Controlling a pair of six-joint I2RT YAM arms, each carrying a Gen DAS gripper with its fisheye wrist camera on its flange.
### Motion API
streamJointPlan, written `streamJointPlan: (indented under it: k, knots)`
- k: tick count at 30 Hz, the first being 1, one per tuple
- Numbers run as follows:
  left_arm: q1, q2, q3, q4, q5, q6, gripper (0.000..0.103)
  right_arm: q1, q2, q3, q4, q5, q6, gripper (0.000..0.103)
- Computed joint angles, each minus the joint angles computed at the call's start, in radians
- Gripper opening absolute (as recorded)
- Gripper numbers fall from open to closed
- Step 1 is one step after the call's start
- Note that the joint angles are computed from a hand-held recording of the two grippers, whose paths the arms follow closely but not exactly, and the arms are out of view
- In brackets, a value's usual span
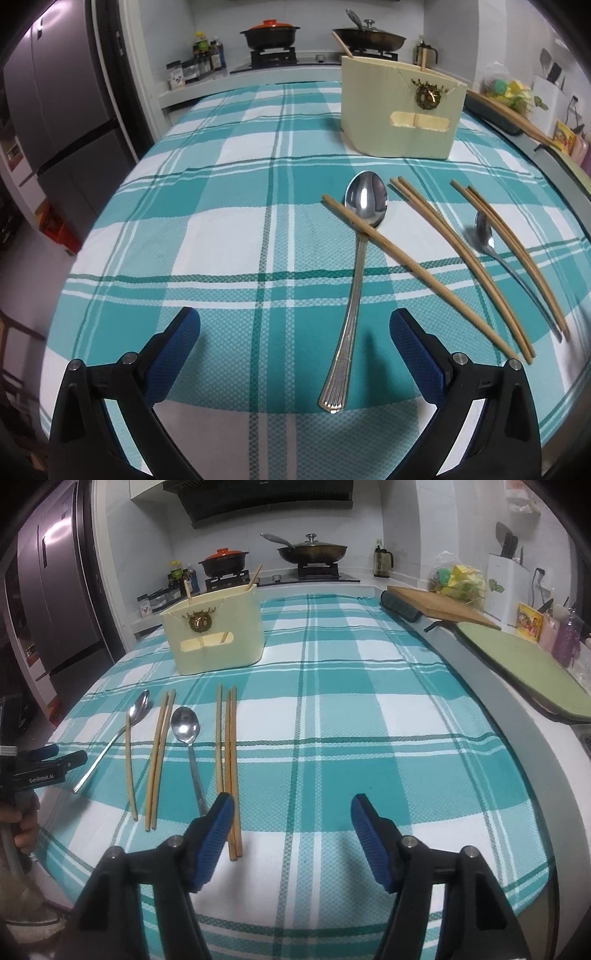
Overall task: Organize utensils
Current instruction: 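Move both tools back toward the remaining utensils on the cloth, then grasp a metal spoon handle with the left tool while the right tool grasps a chopstick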
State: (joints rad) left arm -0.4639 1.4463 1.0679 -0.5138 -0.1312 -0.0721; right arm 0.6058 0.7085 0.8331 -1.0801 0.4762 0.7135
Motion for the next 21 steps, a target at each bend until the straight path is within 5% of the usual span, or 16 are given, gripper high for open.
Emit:
streamJointPlan:
  k: [5, 11, 18, 21]
  knots:
    - [0.008, 0.025, 0.013, 0.012, -0.006, -0.009, 0.102, -0.286, 0.078, -0.024, 0.171, -0.321, -0.240, 0.046]
    - [-0.026, 0.103, 0.043, 0.055, -0.083, 0.038, 0.100, -0.437, 0.254, 0.027, 0.277, -0.516, -0.383, 0.038]
    - [-0.041, 0.188, 0.103, 0.067, -0.080, 0.078, 0.083, -0.492, 0.491, 0.116, 0.343, -0.626, -0.467, 0.028]
    - [-0.034, 0.225, 0.145, 0.061, -0.031, 0.080, 0.066, -0.468, 0.575, 0.159, 0.343, -0.594, -0.497, 0.018]
